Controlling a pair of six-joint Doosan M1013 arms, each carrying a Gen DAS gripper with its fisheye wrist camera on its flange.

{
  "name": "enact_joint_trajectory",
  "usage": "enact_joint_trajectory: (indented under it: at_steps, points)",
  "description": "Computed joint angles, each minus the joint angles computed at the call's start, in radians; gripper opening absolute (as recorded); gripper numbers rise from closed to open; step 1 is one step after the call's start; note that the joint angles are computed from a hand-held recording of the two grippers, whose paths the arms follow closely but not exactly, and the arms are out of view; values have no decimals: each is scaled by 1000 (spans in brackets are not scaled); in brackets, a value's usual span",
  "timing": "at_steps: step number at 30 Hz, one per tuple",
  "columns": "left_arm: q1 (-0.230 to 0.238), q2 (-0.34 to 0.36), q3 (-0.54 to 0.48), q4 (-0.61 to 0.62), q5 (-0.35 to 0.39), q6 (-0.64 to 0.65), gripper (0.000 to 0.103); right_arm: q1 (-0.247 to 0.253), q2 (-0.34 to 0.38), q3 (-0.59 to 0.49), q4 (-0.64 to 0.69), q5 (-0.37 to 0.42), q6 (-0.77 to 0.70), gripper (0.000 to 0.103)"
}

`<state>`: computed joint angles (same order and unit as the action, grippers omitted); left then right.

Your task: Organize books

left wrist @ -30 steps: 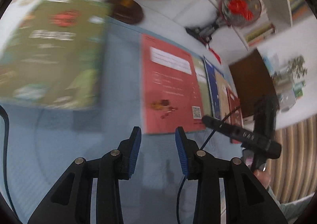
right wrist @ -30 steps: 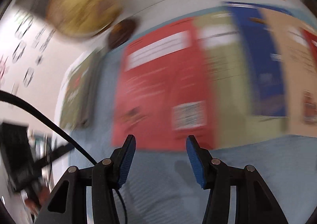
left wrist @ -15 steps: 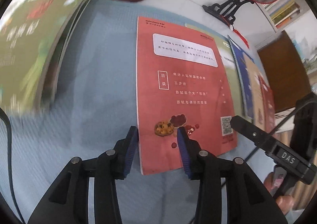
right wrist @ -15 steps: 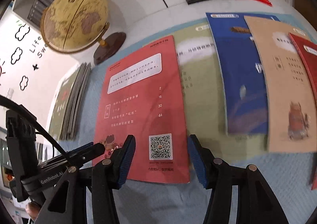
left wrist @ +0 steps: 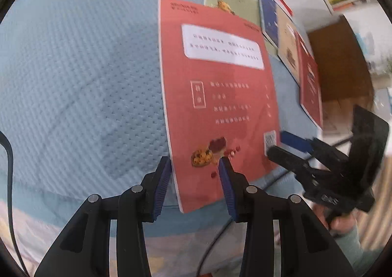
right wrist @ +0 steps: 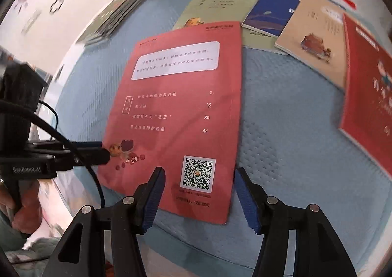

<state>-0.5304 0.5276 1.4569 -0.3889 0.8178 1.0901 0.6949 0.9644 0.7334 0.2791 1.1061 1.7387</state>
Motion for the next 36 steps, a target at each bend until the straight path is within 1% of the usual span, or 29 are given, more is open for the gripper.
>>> enact_joint_trajectory:
  at_steps: [2, 3, 6, 7, 8, 10, 11, 13, 14, 17, 19, 23, 24, 25, 26, 27, 28, 29, 30, 31, 33, 35, 36]
  points:
    - [-26, 7, -26, 147, 17, -148, 37, -11, -8, 22, 26, -41, -8, 57]
    - [-34, 14, -40, 196, 34, -207, 37, -16, -5, 20, 28, -51, -1, 57]
    - [-45, 26, -61, 248, 70, -255, 37, -28, 7, 16, 34, -113, 18, 57]
    - [-49, 29, -67, 267, 77, -267, 38, -28, -11, 52, 39, -140, 10, 57]
    - [-50, 28, -66, 276, 78, -275, 38, -27, -9, 53, 39, -154, 7, 59]
    - [-56, 28, -65, 299, 72, -314, 38, -29, -25, 90, 73, -200, -6, 68]
    - [-58, 28, -64, 301, 68, -325, 38, -29, -40, 120, 92, -221, -23, 69]
    - [-64, 29, -62, 295, 61, -343, 38, -25, -49, 131, 97, -219, -63, 70]
    - [-70, 29, -63, 306, 62, -358, 38, -25, -37, 108, 100, -204, -76, 70]
    - [-104, 44, -94, 396, 121, -388, 40, -33, -44, 126, 169, -195, -141, 70]
    - [-115, 44, -94, 406, 125, -398, 40, -42, -49, 137, 210, -193, -161, 70]
    - [-114, 19, -49, 361, 50, -428, 40, -74, -50, 146, 356, -160, -230, 70]
    - [-115, 16, -43, 354, 41, -431, 40, -79, -54, 153, 385, -157, -245, 70]
    - [-117, 12, -36, 359, 40, -442, 40, -88, -59, 164, 442, -151, -275, 70]
    - [-120, 12, -36, 367, 43, -447, 40, -103, -65, 179, 545, -136, -328, 71]
    - [-121, 12, -35, 372, 38, -447, 40, -121, -67, 199, 675, -119, -382, 75]
    - [-122, 9, -26, 374, 16, -446, 40, -135, -67, 218, 786, -106, -420, 83]
    - [-122, 1, -10, 373, -9, -448, 40, -145, -61, 231, 879, -91, -441, 87]
    - [-120, -10, 13, 367, -56, -452, 40, -153, -43, 229, 946, -63, -434, 88]
    - [-118, -15, 26, 360, -83, -454, 40, -155, -34, 227, 961, -55, -420, 87]
    - [-106, -37, 73, 303, -162, -433, 40, -154, -16, 224, 950, -64, -363, 87]
    - [-98, -46, 95, 256, -207, -411, 40, -150, 6, 207, 974, -51, -329, 86]
    - [-94, -49, 104, 234, -225, -400, 40, -148, 10, 199, 994, -41, -344, 85]
